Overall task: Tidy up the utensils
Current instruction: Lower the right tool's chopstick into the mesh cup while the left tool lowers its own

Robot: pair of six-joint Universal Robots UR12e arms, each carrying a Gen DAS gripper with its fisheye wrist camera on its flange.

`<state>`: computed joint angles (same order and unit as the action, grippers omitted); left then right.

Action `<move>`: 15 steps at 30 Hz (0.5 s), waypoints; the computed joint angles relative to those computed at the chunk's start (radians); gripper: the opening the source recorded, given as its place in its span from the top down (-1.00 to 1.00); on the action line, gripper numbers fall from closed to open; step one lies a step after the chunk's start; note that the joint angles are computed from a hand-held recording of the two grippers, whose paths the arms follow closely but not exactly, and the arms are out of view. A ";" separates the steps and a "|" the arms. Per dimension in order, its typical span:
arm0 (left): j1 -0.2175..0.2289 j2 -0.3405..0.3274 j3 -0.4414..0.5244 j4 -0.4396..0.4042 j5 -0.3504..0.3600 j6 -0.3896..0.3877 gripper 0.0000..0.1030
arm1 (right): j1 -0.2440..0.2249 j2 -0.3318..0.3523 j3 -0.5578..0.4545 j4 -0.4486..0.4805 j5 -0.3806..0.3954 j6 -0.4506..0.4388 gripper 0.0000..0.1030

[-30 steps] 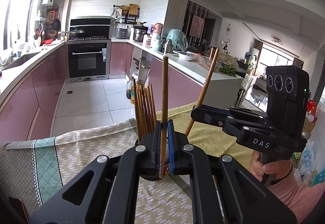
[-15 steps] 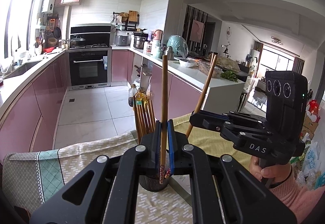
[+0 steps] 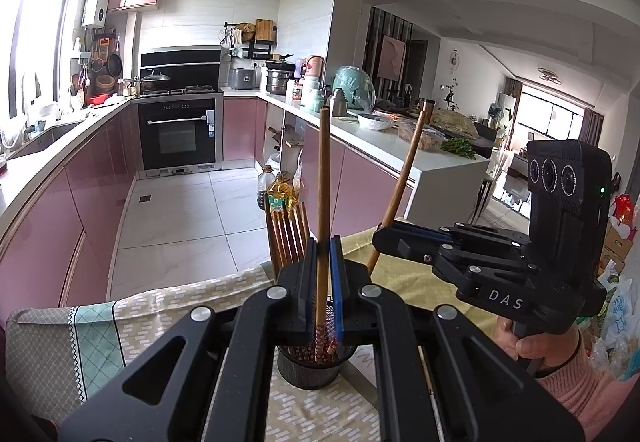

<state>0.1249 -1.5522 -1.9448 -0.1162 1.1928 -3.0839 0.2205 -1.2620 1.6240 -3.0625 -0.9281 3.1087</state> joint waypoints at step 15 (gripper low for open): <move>-0.006 -0.008 0.014 -0.052 0.009 -0.004 0.87 | 0.006 0.017 -0.018 0.058 -0.026 -0.020 0.89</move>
